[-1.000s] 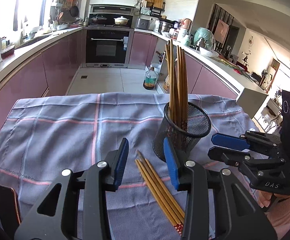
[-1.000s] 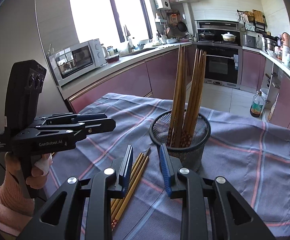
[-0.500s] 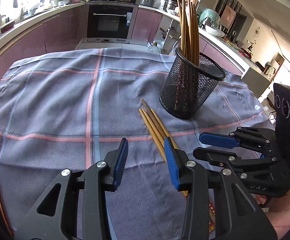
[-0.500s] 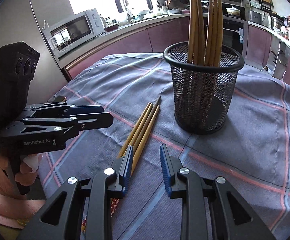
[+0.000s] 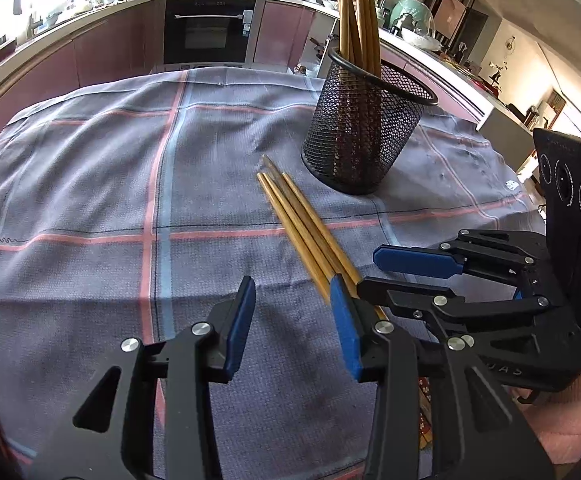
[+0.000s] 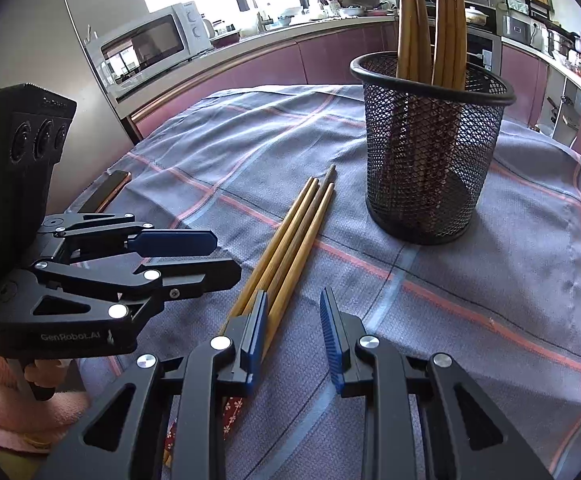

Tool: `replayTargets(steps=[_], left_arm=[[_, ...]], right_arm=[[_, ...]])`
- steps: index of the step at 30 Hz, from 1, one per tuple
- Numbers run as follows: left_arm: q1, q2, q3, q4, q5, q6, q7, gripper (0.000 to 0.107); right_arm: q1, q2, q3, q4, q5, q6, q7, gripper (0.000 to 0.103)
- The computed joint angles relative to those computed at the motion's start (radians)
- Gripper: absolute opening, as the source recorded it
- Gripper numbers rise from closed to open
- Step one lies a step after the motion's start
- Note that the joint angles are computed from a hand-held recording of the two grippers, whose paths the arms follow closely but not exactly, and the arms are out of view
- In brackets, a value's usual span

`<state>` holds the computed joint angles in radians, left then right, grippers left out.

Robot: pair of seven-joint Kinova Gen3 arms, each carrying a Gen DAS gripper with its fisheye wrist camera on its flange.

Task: Organize utensils
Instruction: 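Move the right tool back to the chopstick bundle while the left tool follows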

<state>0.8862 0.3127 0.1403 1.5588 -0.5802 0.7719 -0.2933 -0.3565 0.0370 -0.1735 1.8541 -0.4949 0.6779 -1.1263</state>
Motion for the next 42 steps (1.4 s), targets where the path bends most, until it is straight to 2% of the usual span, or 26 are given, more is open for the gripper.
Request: replayTargets(steps=[7,13,31,38,42], left_arm=[[0.004,0.014,0.002,-0.012,0.006,-0.002,-0.014,0.042],[0.02,0.033,-0.004,-0.038,0.003,0.032,-0.03,0.042],[0.011,0.028,0.001,-0.038,0.025,0.045,-0.074,0.037],[-0.013,0.031,-0.005,-0.045,0.058,0.034,-0.083,0.024],[-0.005,0.04,-0.011,-0.061,0.054,0.056,-0.076,0.021]], right_arm=[[-0.017,-0.004,-0.007,0.007,0.05,-0.03,-0.041,0.025],[-0.022,-0.003,-0.008,0.01,0.077,-0.039,-0.058,0.025],[-0.014,-0.005,-0.004,0.013,0.053,-0.034,-0.039,0.024],[-0.019,0.003,-0.006,0.003,0.07,-0.039,-0.059,0.024],[-0.022,0.011,-0.009,-0.003,0.084,-0.048,-0.074,0.024]])
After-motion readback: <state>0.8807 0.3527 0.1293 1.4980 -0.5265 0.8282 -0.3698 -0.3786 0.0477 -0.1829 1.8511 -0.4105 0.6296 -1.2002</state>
